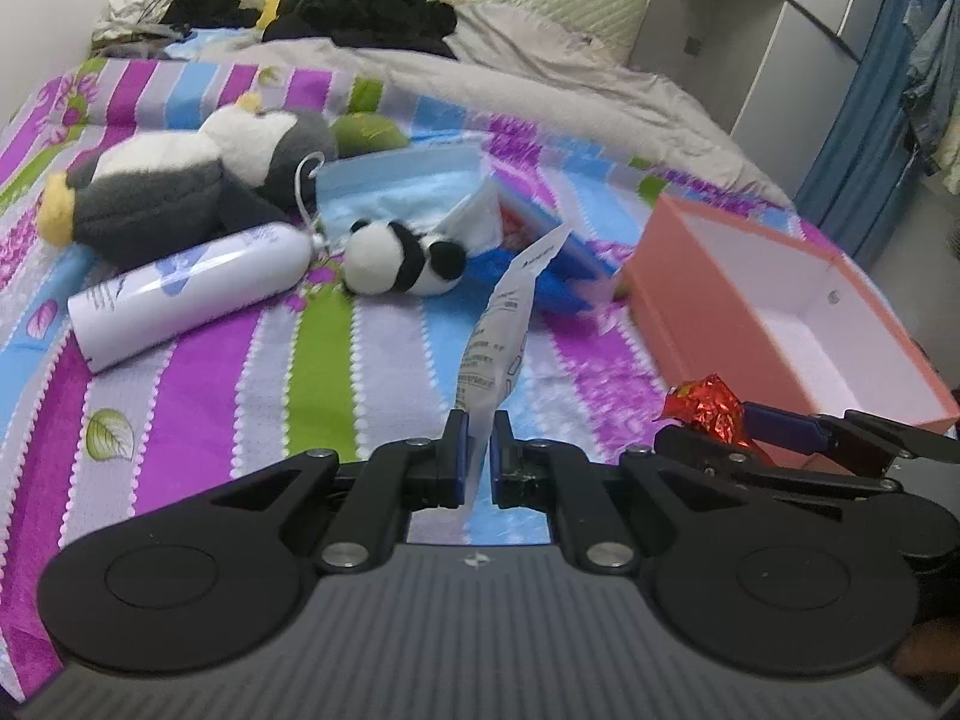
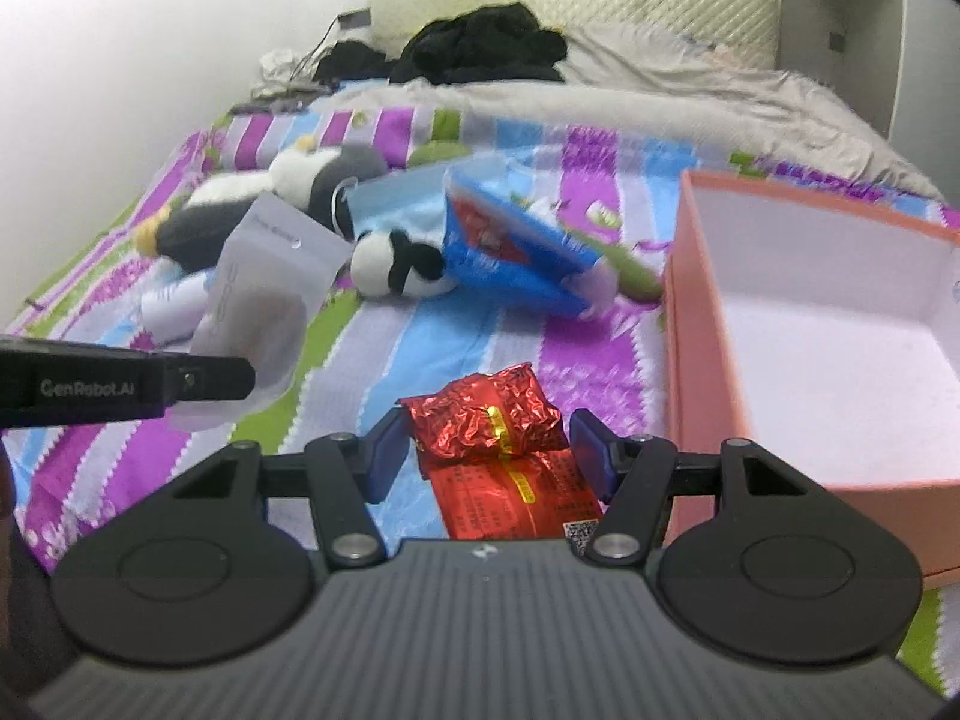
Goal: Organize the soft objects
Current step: 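Carry the red candy with the right tool while the left tool carries the clear packet into the pink box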
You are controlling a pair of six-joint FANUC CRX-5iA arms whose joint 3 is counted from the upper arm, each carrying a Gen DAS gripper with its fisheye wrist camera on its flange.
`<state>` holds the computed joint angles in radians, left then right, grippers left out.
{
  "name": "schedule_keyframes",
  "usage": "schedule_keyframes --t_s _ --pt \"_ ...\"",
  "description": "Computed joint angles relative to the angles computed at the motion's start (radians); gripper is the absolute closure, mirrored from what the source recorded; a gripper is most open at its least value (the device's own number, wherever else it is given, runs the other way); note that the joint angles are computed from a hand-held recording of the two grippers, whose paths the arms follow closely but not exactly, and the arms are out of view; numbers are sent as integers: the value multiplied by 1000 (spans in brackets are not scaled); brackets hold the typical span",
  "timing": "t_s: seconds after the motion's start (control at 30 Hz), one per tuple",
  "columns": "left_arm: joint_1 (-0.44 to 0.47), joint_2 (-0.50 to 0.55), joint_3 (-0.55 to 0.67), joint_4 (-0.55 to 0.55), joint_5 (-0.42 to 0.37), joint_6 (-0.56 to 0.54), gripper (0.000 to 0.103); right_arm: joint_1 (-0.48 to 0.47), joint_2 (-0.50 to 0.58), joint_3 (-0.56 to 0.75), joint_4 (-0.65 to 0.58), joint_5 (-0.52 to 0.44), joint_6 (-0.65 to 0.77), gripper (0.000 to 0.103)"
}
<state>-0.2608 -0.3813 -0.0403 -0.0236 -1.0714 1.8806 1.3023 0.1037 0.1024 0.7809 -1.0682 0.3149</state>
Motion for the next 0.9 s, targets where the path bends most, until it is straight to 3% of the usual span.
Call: schedule_keyframes --t_s 0.53,0.9 --pt "-169 174 378 -83 -69 99 94 -19 -77 64 123 -71 25 40" --pt "-238 389 572 -12 -63 49 94 -95 -137 30 123 -106 21 40"
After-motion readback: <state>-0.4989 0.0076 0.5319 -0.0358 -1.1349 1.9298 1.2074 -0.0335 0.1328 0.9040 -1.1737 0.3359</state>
